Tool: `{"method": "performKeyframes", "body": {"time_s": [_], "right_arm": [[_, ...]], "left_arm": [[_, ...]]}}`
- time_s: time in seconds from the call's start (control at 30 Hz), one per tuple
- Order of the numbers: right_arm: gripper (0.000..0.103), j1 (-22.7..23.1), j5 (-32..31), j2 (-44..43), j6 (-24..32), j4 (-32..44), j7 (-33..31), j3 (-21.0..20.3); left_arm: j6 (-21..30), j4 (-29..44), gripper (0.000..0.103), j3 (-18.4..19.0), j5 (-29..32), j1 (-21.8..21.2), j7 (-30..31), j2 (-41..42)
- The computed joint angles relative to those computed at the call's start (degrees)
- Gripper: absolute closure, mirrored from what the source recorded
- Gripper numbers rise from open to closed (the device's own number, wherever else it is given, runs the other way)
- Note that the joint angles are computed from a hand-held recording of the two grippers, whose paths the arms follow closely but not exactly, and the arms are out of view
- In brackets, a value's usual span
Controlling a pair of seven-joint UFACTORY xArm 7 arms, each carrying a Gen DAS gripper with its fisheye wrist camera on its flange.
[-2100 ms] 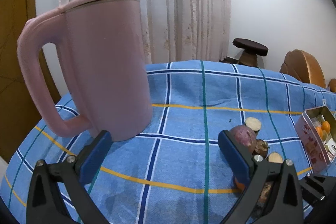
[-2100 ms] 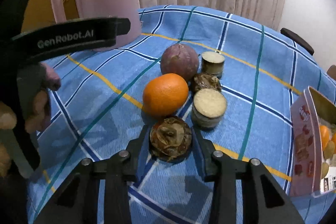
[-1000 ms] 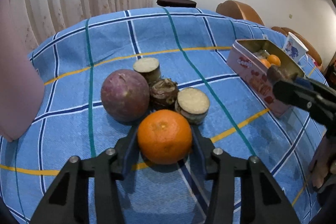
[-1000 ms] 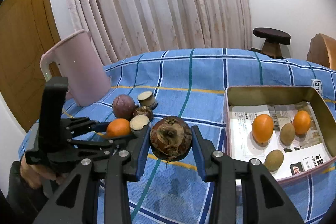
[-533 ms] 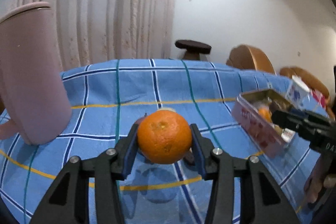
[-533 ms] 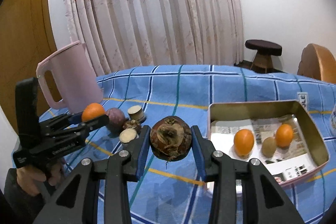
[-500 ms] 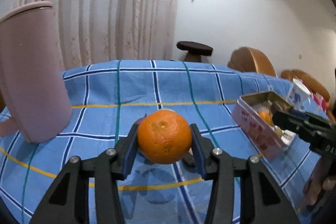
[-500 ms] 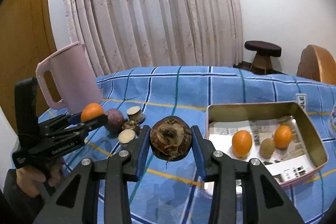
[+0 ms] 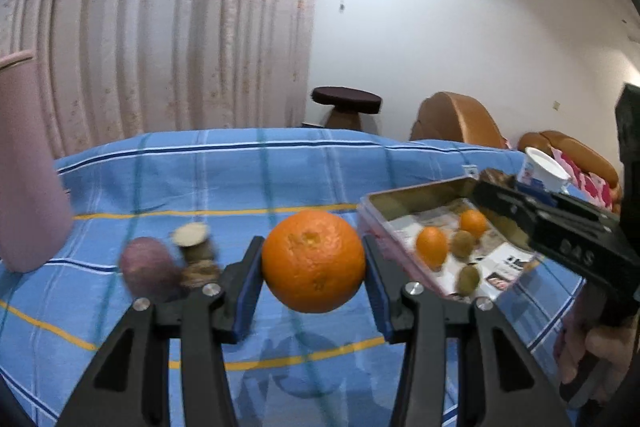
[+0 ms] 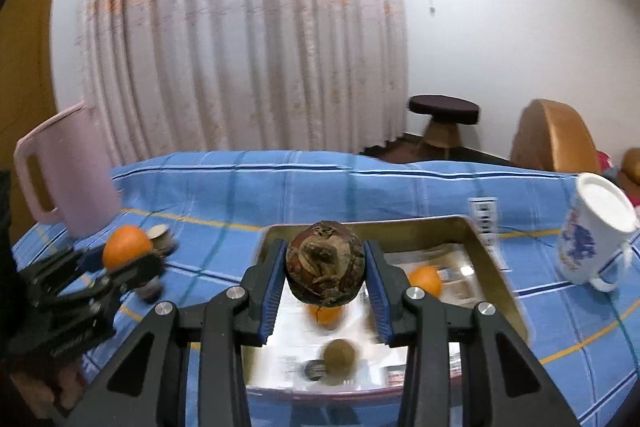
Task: Organize fruits
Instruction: 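Carry both fruits into the pink tin and open both tools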
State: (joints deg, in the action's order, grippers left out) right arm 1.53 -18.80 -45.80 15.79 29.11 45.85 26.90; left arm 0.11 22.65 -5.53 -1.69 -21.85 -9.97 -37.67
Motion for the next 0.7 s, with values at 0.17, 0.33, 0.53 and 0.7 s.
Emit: {"method": "performKeyframes", "body": {"time_s": [0.17,0.33,0.53,0.7], "right_arm": [[0.063,-1.6,-0.7,-2.3,1.8,-1.8,-1.4,-2.7],[0.063,-2.7,-0.9,-3.7,3.0,-2.8,-3.2,-4.4],[0.062,-3.7,-0.9,-4.3,4.7,-3.7,-5.3,-6.3],[0.062,-1.1,1.8,-2.7,5.2,-4.2,-7.5,-9.4]], "left_arm": [[-1.0,3.2,0.054,-3.9,0.0,-0.3,-3.0,4.0],[-2.6,6.6,0.054,-7.1,0.5,-0.5,-6.0,7.9],[-0.9,11.8,0.054,-14.7,3.5,4.2,-11.2,13.0],[1.7,14.4,0.054,-19.0,8.0,8.0,-15.1,15.1]]}}
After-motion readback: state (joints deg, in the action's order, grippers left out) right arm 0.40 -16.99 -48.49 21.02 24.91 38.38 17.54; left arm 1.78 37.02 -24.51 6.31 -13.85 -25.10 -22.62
